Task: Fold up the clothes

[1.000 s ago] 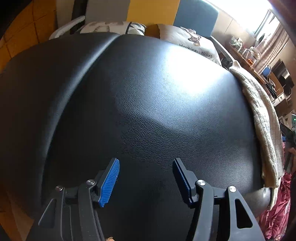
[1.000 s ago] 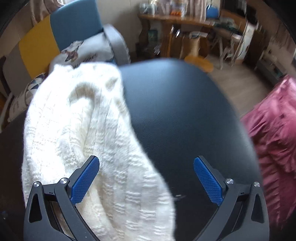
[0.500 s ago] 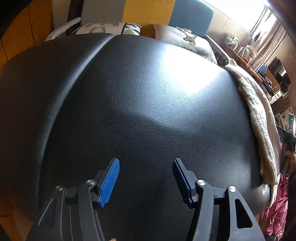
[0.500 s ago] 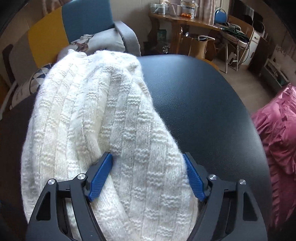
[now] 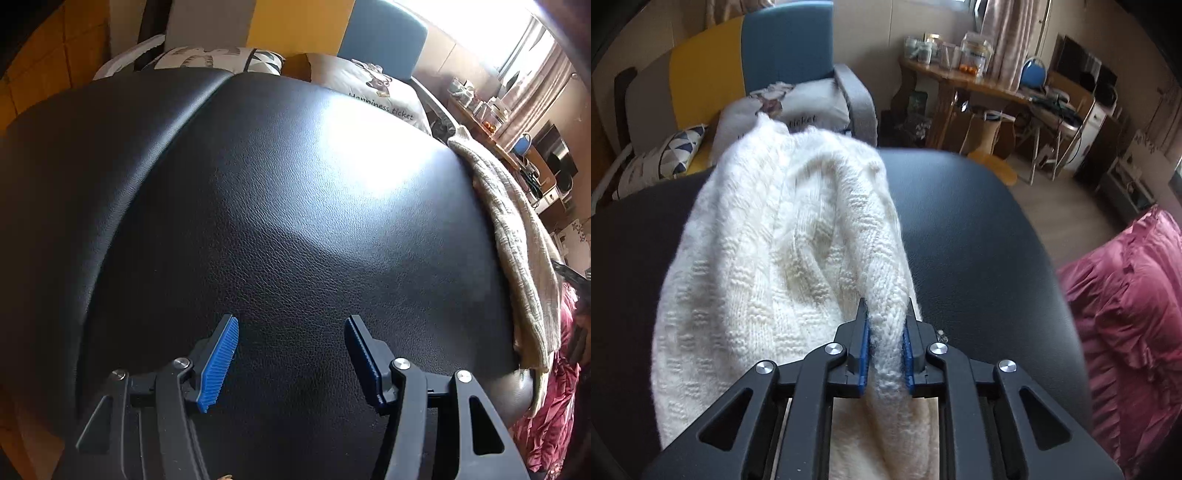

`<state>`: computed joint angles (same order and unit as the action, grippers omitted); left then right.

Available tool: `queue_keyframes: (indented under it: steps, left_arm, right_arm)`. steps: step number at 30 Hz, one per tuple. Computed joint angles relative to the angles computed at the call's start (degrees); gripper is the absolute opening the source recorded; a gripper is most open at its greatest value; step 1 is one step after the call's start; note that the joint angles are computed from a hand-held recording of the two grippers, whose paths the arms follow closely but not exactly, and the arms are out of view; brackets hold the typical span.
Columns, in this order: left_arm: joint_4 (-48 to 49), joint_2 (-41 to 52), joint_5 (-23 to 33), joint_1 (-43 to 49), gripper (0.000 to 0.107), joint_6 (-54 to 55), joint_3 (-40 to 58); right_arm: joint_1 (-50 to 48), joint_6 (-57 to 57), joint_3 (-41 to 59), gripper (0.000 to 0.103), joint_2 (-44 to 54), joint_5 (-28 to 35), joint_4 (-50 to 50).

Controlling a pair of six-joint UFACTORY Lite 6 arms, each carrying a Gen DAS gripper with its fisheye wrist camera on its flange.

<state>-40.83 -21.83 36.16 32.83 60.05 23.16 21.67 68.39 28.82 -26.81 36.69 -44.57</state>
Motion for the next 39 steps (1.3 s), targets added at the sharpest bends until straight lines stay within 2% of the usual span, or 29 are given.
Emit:
queue_keyframes:
  steps: [3,6,9,13,16,18,20,21,25,27,30,32,34,36,39]
  left_arm:
    - [0.04,0.44,-6.36,-9.82,0.061,-5.81,0.8]
    - [2.37,-0.17,-9.96,-17.45,0.061,-10.89,2.12]
    - [0.03,2.78,-9.58,-26.52,0.06,-14.5,7.46]
    - [-5.19,9.33,-8.52,-39.69,0.06,-18.02,17.34]
    - [-5.85,12.89,-6.18,-47.75,0.06,-21.61,22.82]
    - [-5.8,16.49,-6.97,-53.06,0.06,-24.65,26.03]
    - [-6.17,22.21,-6.8,-57.3,0.06,-25.07,31.58]
    - [-5.2,25.86,-7.22,-59.31,0.06,-26.24,35.08]
    - [-0.5,35.76,-8.62,-63.55,0.059,-34.64,45.81]
    - [1.98,41.26,-8.23,-64.57,0.059,-37.87,51.67]
    - [7.56,49.62,-7.24,-66.44,0.057,-43.32,59.95]
    - [9.25,53.02,-7.42,-67.51,0.057,-43.62,62.85]
    - [8.0,56.52,-6.5,-67.77,0.056,-41.69,65.56]
    - [5.39,60.01,-5.98,-67.75,0.056,-39.04,67.9]
    - [1.94,62.44,-6.02,-67.46,0.055,-36.42,68.92]
  right_arm:
    - [4.17,-1.78,2.03,0.014,-7.55,8.96,1.13]
    - [1.43,-9.14,5.4,0.013,-11.17,13.44,2.01]
    - [-8.91,-19.25,7.74,0.014,-10.01,10.72,4.24]
    - [-12.42,-20.75,3.65,0.014,-12.62,11.16,6.77]
    - [-22.05,-28.04,-0.94,0.016,-12.71,3.43,15.64]
    - [-25.32,-30.73,-2.76,0.024,-13.66,1.44,19.52]
    - [-26.99,-32.47,-4.57,0.027,-15.73,0.69,22.15]
    - [-25.92,-30.84,-5.21,0.033,-17.95,2.24,20.72]
    - [-15.75,-22.45,-7.01,0.036,-29.06,9.59,15.82]
    - [-11.45,-24.52,-7.24,0.036,-32.06,8.6,19.32]
    - [-2.98,-17.99,-7.43,0.036,-23.62,7.22,14.43]
    - [-4.87,-18.68,-8.75,0.036,-16.63,4.21,13.99]
    - [-12.58,-26.15,-11.36,0.036,-11.38,-1.6,19.47]
    - [-16.66,-28.7,-15.86,0.036,-13.55,-6.2,20.6]
    - [-20.15,-34.05,-20.48,0.037,-21.69,-7.67,25.35]
